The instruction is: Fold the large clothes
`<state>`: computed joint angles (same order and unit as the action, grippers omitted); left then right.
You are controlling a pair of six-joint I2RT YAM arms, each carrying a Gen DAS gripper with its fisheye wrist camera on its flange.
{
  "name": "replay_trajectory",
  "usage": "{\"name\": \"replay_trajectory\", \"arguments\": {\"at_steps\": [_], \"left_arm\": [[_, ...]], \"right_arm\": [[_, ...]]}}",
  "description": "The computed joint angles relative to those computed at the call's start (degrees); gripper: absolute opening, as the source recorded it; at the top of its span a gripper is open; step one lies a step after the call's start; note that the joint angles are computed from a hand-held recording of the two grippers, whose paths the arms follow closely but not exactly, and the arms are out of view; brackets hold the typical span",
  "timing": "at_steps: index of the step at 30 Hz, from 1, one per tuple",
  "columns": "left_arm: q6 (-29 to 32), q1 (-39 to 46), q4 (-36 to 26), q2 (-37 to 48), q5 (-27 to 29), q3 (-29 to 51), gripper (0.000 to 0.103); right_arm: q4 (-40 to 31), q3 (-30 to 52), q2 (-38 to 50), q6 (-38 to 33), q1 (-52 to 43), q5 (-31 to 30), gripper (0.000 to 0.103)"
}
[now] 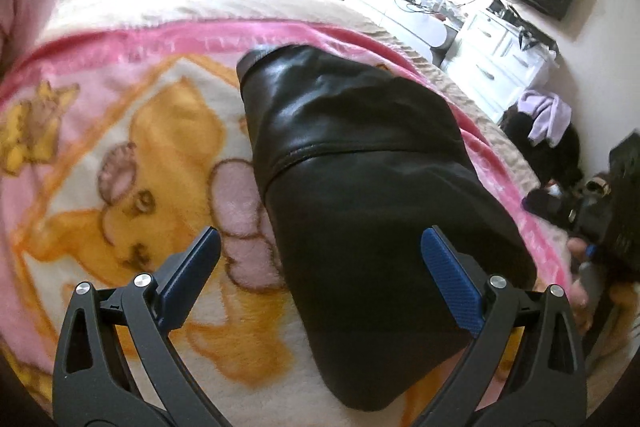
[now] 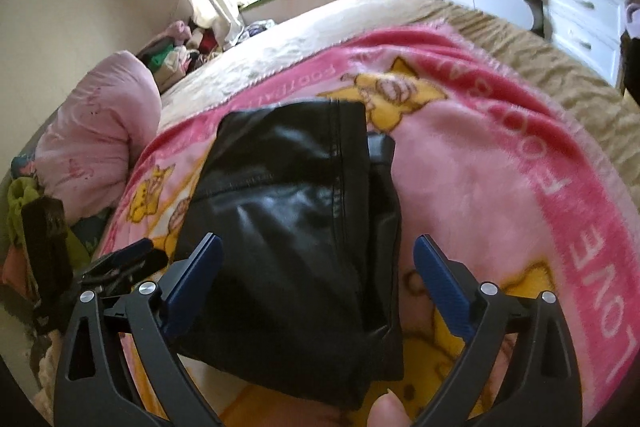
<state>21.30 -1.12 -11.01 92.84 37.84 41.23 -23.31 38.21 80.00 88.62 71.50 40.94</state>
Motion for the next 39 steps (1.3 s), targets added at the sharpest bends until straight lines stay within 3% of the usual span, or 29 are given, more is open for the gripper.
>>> {"name": "replay_trajectory", "arguments": {"at_steps": [6,11,14,17,26,31,39], "left_arm": [[-1.7,-1.8,-4.2,8.9,1.9,7.3,0.094],[-2.0,-5.1,-7.1,14.6,1.0,11.9,0.094],[-2.9,-6.4,-6.4,16.1,1.3,12.5,0.094],[-3.8,-7.1,-5.0,16.3,0.6,12.2,0.094],[-0.8,-3.7,-6.1,14.9,2.3,11.6,0.085],[1.1,0.2,-7.9,14.0,0.8,12.4,0.085],[7.7,7.7,-14.6,15.5,0.5,16.3,0.085]], "right_arm": [[16.8,-8.8,1.6,-5.6,-5.8,-10.9,0.096],[39.4,-19.0,5.1,-9.3,-11.5,-19.4,0.096],[43.6,-19.8,6.7,-12.1,-12.8,-21.0,0.095],[47.2,-19.5,8.4,-15.0,-13.4,-22.3,0.078],[38.3,-11.4,9.1,-18.7,-10.8,-18.0,0.067],[37.0,-3.5,15.7,-21.7,-11.7,-20.3,0.066],[29.3,10.9,24.7,-22.4,-10.6,-21.3,0.066]]}}
